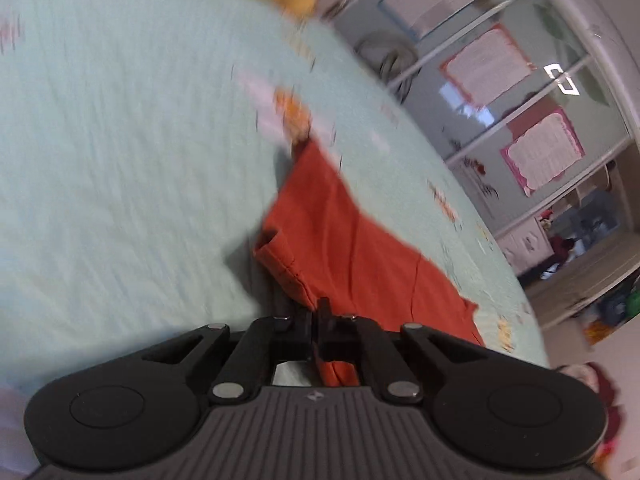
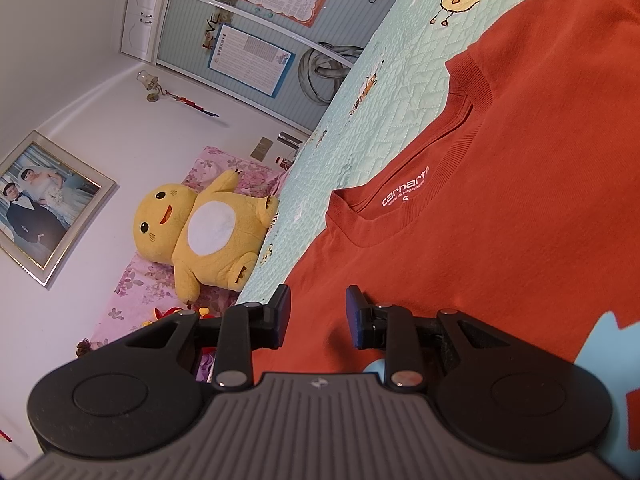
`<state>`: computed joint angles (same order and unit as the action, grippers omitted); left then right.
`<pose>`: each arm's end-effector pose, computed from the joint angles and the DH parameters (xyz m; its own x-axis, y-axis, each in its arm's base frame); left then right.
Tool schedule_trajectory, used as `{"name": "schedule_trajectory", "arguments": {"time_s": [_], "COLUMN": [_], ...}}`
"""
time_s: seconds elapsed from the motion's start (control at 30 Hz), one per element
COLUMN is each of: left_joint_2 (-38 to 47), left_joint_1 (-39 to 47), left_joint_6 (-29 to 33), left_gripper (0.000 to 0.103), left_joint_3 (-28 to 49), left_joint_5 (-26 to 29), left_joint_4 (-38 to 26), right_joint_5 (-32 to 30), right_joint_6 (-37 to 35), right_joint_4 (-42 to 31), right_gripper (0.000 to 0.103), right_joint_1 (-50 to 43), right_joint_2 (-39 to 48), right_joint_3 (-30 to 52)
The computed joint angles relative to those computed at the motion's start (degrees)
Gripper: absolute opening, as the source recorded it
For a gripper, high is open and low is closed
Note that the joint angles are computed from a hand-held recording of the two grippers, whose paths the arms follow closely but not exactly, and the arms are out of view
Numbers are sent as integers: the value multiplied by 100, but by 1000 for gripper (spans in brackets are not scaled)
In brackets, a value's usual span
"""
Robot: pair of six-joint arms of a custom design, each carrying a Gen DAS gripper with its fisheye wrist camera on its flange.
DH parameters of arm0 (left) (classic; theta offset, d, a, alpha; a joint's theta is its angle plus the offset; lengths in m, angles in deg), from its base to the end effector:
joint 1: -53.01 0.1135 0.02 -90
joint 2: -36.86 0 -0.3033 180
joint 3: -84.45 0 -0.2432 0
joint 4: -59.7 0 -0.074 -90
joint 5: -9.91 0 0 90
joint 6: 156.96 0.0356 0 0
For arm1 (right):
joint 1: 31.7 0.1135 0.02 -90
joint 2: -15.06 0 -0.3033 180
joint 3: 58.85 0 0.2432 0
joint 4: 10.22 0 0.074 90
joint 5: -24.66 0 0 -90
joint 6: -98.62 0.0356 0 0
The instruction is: Fold clothes
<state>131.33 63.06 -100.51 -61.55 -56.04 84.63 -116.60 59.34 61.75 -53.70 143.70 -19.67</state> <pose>0.2489 0.0294 0.1424 -0.5694 -0.6135 -0.5472 -0.1770 0.7415 -0.6471 0.2918 -0.0879 0.0783 -0.5289 0.7361 -0.4224 -0.0726 0.4566 0.8867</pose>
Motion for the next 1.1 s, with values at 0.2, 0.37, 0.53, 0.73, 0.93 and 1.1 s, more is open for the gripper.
{"name": "schedule_trajectory", "arguments": {"time_s": [0.2, 0.37, 0.53, 0.73, 0.93, 1.1], "left_joint_2": [66, -1156, -1412, 961, 1856, 928], "left_joint_1": [417, -126, -464, -685, -166, -801], "left_joint_6": [195, -136, -704, 18, -785, -366], "left_gripper": [8, 16, 18, 54, 7, 22], "left_joint_3": [-26, -293, -219, 1302, 1117, 913], "left_joint_5": [166, -1669, -2576, 222, -951, -2629], "left_joint_4": [-334, -1051, -944, -215, 1350, 1000], "right_joint_5": [11, -23, -18, -17, -12, -2], "right_joint_6": [-191, -247, -228, -196, -88, -73], "right_joint_4": [-231, -365, -341, -286, -186, -207], "right_gripper": [29, 28, 28, 28, 28, 28], "right_joint_1": [-8, -43, -37, -37, -3, 1], "right_joint_2": [-100, -138, -122, -110, -62, -62], "right_joint_3": [10, 49, 52, 30, 44, 76]}}
